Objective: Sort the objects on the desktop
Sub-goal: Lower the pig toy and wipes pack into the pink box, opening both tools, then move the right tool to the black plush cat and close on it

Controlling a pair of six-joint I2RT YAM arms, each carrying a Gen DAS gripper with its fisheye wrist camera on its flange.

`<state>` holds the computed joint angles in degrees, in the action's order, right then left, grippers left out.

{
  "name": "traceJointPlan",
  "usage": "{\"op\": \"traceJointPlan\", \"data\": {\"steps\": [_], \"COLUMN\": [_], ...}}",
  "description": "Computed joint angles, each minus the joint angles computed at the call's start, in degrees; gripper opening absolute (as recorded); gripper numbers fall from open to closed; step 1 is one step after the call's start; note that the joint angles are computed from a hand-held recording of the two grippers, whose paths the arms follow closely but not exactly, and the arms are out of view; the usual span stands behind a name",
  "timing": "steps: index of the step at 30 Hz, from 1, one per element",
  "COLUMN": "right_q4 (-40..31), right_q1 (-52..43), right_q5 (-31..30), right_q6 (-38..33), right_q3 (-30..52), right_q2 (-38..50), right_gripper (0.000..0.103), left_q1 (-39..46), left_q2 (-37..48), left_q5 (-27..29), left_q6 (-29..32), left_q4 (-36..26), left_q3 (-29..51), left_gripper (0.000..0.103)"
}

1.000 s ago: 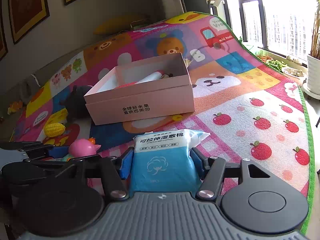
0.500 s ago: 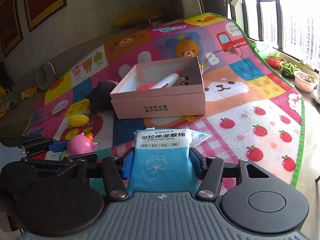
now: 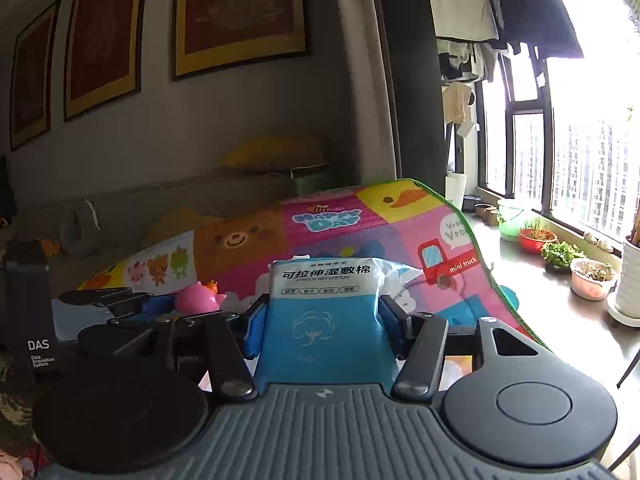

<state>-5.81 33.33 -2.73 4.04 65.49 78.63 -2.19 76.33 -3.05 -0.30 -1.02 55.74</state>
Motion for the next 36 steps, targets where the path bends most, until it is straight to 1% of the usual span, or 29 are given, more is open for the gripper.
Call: {"op": "traceJointPlan", "data": {"steps": [2, 4, 6, 8, 11, 14, 16, 17, 20, 25, 28, 32, 33, 34, 35, 36], "right_q4": [-0.9, -2.1, -3.4, -5.2, -9.1, -13.9, -17.4, -18.4, -17.5, -16.6, -14.5, -12.0, -11.4, -11.7, -13.8, -16.0], "right_q1": [0.2, 0.3, 0.4, 0.9, 3.1, 5.7, 6.7, 7.3, 8.2, 9.4, 11.5, 17.1, 18.7, 20.0, 21.3, 22.4], "right_q5": [0.8, 1.0, 0.4, -0.5, -1.2, -0.1, -0.1, 0.5, 1.7, 5.1, 6.7, 9.2, 9.9, 10.2, 10.4, 11.0], "right_q6": [0.5, 1.3, 2.5, 4.2, 7.8, 10.7, 11.7, 12.3, 12.4, 10.5, 6.2, -2.8, -4.8, -6.8, -8.8, -10.5], "right_q3": [3.9, 7.6, 11.6, 16.6, 27.3, 39.2, 45.9, 47.8, 46.8, 41.8, 37.5, 35.3, 35.6, 37.0, 40.2, 43.9], "right_q2": [4.1, 7.9, 11.9, 16.6, 26.1, 36.1, 41.6, 43.3, 43.4, 40.4, 38.1, 38.7, 39.6, 41.1, 43.5, 46.2], "right_gripper": [0.056, 0.056, 0.056, 0.056, 0.056, 0.057, 0.070, 0.072, 0.074, 0.074, 0.074, 0.073, 0.074, 0.079, 0.087, 0.087], "left_q1": [2.8, 5.5, 7.5, 10.1, 13.8, 17.7, 20.8, 22.6, 26.7, 29.3, 29.6, 27.7, 27.8, 28.0, 28.3, 28.9], "left_q2": [0.9, -1.8, -5.9, -10.7, -17.5, -24.1, -27.4, -28.5, -29.3, -28.1, -28.7, -30.5, -31.3, -31.8, -32.3, -32.9], "left_q5": [2.6, 4.4, 3.9, 4.3, 6.5, 9.1, 11.5, 13.1, 17.0, 18.9, 18.1, 13.9, 13.8, 13.8, 13.8, 14.1], "left_q6": [-1.5, -1.5, -0.6, 0.9, 2.2, 3.4, 4.4, 4.6, 5.4, 5.3, 4.5, 4.4, 4.8, 5.1, 5.4, 5.7], "left_q4": [0.7, 1.6, 1.9, 0.8, -2.0, -4.4, -5.7, -6.5, -7.9, -7.0, -6.7, -7.8, -8.5, -9.0, -10.1, -11.0], "left_q3": [0.1, -3.3, -8.2, -13.7, -20.6, -26.2, -28.9, -29.9, -31.8, -33.4, -33.8, -34.3, -34.4, -34.5, -34.4, -34.4], "left_gripper": [0.095, 0.096, 0.097, 0.098, 0.100, 0.101, 0.101, 0.102, 0.102, 0.102, 0.103, 0.103, 0.103, 0.103, 0.103, 0.103]}}
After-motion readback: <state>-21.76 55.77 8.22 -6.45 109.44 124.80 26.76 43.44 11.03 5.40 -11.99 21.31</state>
